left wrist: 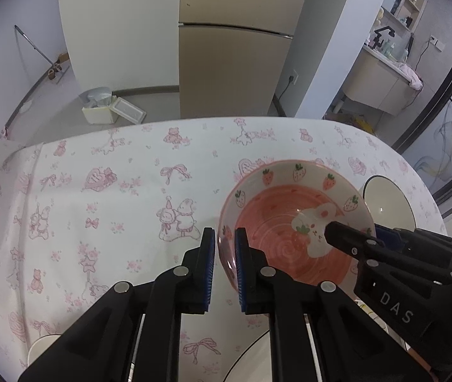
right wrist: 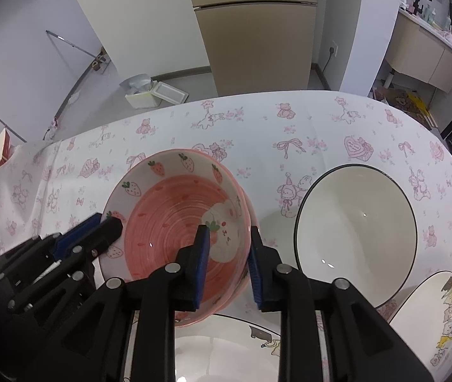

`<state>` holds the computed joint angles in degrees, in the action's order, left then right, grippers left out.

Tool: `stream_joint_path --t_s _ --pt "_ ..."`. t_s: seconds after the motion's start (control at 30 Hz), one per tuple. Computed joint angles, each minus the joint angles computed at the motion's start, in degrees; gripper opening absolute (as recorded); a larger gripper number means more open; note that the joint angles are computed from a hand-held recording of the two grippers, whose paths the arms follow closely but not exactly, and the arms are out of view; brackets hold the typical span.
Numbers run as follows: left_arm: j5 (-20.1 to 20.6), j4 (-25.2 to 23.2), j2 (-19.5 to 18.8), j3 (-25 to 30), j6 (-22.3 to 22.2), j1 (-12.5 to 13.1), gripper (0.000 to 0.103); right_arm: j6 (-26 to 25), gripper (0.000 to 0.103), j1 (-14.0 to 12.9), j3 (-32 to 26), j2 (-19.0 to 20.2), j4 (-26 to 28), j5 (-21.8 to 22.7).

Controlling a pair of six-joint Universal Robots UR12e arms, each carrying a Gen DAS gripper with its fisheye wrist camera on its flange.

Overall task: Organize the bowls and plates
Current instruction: 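Lower the stacked pink bowls onto the cloth and open both tools, then move both tools over to the white bowl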

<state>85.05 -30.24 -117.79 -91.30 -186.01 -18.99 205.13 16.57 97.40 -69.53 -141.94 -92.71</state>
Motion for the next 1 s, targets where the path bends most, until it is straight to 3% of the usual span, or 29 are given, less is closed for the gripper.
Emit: stream_joint_path --t_s 0.1,0.13,0.27,0.4,0.57,0.67,0.73,0.8,0.9,1.0 --pt "1.6 2.3 0.2 -0.5 0.5 -0.2 0.012 -0.5 0.037 0.9 0.0 -0.4 -0.4 -5.3" --pt "2.4 3.0 0.3 -0.7 0.5 -0.4 0.012 -0.5 0.037 1.2 0.1 -0.6 -0.4 -7.1" --pt "2.9 5.3 0.7 -1.4 0.4 -0.4 0.012 -1.2 0.037 0.3 1.2 -1.6 -2.3 -4.7" --pt "2.8 7.9 1.6 -2.3 0.1 -0.4 0.012 -0.7 0.037 0.7 1.2 -1.8 -2.1 -7.2" --pt "4.0 10.1 3.1 -3.3 0.4 -0.6 0.022 -1.2 0.038 0.7 2.4 -3.0 -5.8 -6.8" --pt "5.4 12.7 4.0 -4.2 0.8 -0.7 0.042 -0.6 0.040 0.9 2.6 -3.6 -7.0 -8.1" --pt "5.8 15.8 4.7 -4.9 0.8 -0.7 0.079 0.1 0.042 0.8 3.0 -4.3 -8.4 -8.2" --pt "6.8 19.9 5.3 -5.8 0.3 -0.8 0.083 0.8 0.043 0.6 2.8 -4.9 -8.7 -8.5" --pt "6.1 21.7 6.8 -6.9 0.7 -0.7 0.083 1.3 0.044 0.7 2.6 -6.3 -8.1 -11.4" --pt "6.1 24.0 7.9 -7.6 -0.2 -1.0 0.084 -1.2 0.050 1.0 4.5 -8.5 -12.3 -13.9"
